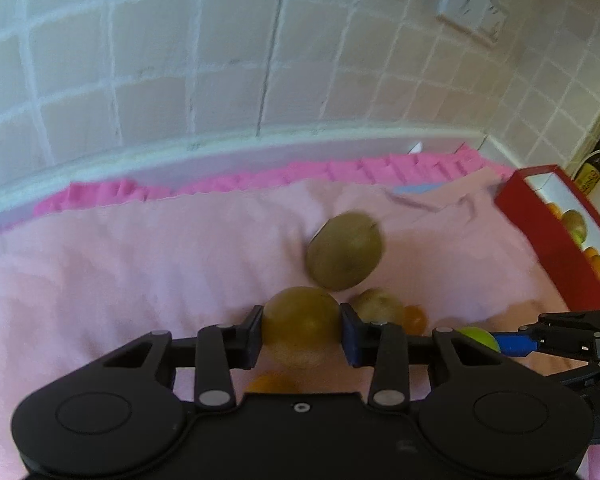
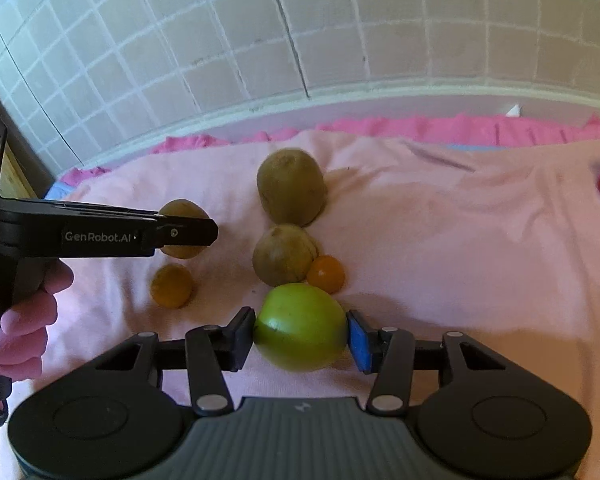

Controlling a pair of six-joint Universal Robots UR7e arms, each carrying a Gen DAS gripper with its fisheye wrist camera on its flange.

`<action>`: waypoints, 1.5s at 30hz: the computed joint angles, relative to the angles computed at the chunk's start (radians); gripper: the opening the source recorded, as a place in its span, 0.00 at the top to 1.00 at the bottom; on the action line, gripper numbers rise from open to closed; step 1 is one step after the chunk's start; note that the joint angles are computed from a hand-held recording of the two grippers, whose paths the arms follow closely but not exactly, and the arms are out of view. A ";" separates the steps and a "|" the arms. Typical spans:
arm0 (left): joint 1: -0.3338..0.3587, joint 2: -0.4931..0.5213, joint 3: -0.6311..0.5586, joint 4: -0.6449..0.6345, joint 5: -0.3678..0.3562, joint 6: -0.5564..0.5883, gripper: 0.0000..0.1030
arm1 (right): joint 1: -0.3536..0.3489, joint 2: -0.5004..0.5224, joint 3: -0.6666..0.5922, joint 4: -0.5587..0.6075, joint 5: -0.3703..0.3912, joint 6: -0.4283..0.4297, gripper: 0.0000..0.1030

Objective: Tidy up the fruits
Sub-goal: 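Carry the kiwi and apple into the red box and open both tools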

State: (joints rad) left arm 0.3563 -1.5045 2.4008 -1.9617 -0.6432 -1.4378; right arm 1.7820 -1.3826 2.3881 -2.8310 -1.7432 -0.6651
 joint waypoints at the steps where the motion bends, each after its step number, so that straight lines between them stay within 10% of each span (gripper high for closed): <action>1: -0.010 0.007 -0.011 0.002 0.013 0.009 0.55 | -0.001 -0.022 -0.006 0.024 0.007 0.002 0.50; 6: -0.045 0.097 -0.081 -0.106 0.095 0.151 0.55 | -0.008 -0.139 -0.048 0.088 0.039 0.000 0.50; 11: -0.030 0.276 -0.172 -0.501 0.137 0.523 0.55 | -0.023 -0.243 -0.141 0.189 0.018 0.026 0.50; 19: 0.075 0.615 -0.473 -0.963 -0.015 1.079 0.55 | -0.134 -0.336 -0.287 0.194 -0.081 -0.075 0.50; 31: 0.239 0.942 -0.908 -0.762 -0.224 1.114 0.55 | -0.338 -0.302 -0.428 0.277 -0.146 -0.194 0.50; 45: 0.310 1.064 -1.037 -0.536 -0.135 1.063 0.55 | -0.356 -0.176 -0.477 0.366 -0.241 -0.301 0.50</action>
